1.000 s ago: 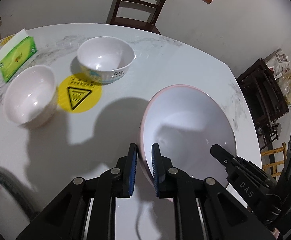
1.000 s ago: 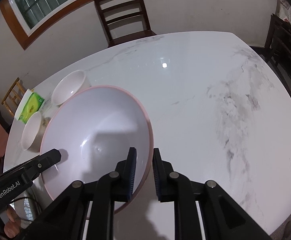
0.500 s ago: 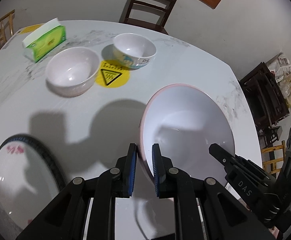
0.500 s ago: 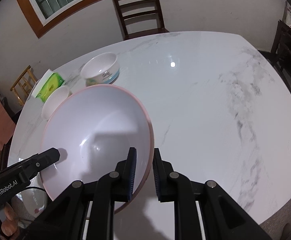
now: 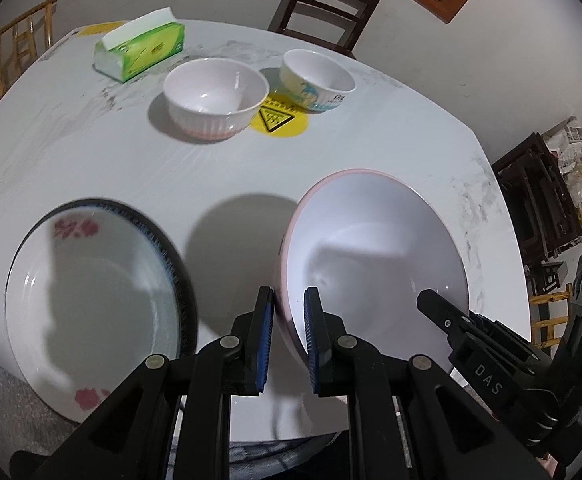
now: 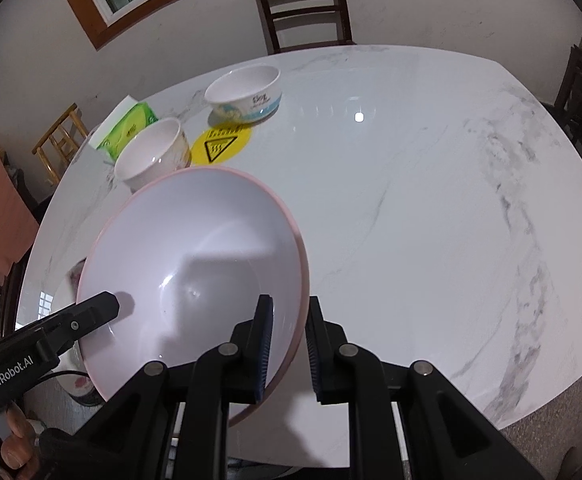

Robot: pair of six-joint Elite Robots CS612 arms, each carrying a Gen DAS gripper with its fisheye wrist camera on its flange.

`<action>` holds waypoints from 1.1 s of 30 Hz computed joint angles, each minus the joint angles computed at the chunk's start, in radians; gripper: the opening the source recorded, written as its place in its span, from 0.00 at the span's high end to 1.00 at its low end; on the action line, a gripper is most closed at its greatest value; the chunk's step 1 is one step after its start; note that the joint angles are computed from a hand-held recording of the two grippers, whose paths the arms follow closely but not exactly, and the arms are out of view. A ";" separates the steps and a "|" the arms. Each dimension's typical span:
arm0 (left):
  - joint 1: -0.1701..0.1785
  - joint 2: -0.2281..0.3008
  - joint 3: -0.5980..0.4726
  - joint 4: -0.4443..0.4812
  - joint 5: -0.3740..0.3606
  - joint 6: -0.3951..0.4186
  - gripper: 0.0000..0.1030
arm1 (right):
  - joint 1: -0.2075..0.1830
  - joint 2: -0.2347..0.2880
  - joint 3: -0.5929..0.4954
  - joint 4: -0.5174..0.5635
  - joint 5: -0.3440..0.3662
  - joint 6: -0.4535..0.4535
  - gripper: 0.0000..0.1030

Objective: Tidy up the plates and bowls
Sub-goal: 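Lift the pink bowl with both grippers and carry it beside the plate stack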

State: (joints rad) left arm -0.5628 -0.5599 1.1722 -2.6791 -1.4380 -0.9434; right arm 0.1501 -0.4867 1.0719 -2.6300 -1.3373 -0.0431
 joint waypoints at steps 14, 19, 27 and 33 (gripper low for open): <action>-0.004 -0.003 0.033 -0.018 -0.017 -0.007 0.88 | 0.008 -0.007 0.029 -0.008 -0.018 0.003 0.84; -0.006 0.004 0.023 -0.013 -0.025 0.002 0.88 | 0.007 -0.008 0.033 -0.011 -0.024 0.004 0.84; -0.005 0.012 0.015 -0.006 -0.033 0.008 0.88 | 0.002 -0.004 0.040 -0.022 -0.016 0.017 0.84; -0.006 0.019 0.003 0.007 -0.029 0.017 0.88 | -0.001 0.002 0.033 -0.016 -0.012 0.020 0.83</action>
State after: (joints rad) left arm -0.5684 -0.5414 1.1751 -2.6722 -1.4668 -0.9261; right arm 0.1496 -0.4843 1.1053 -2.6460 -1.3491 -0.0235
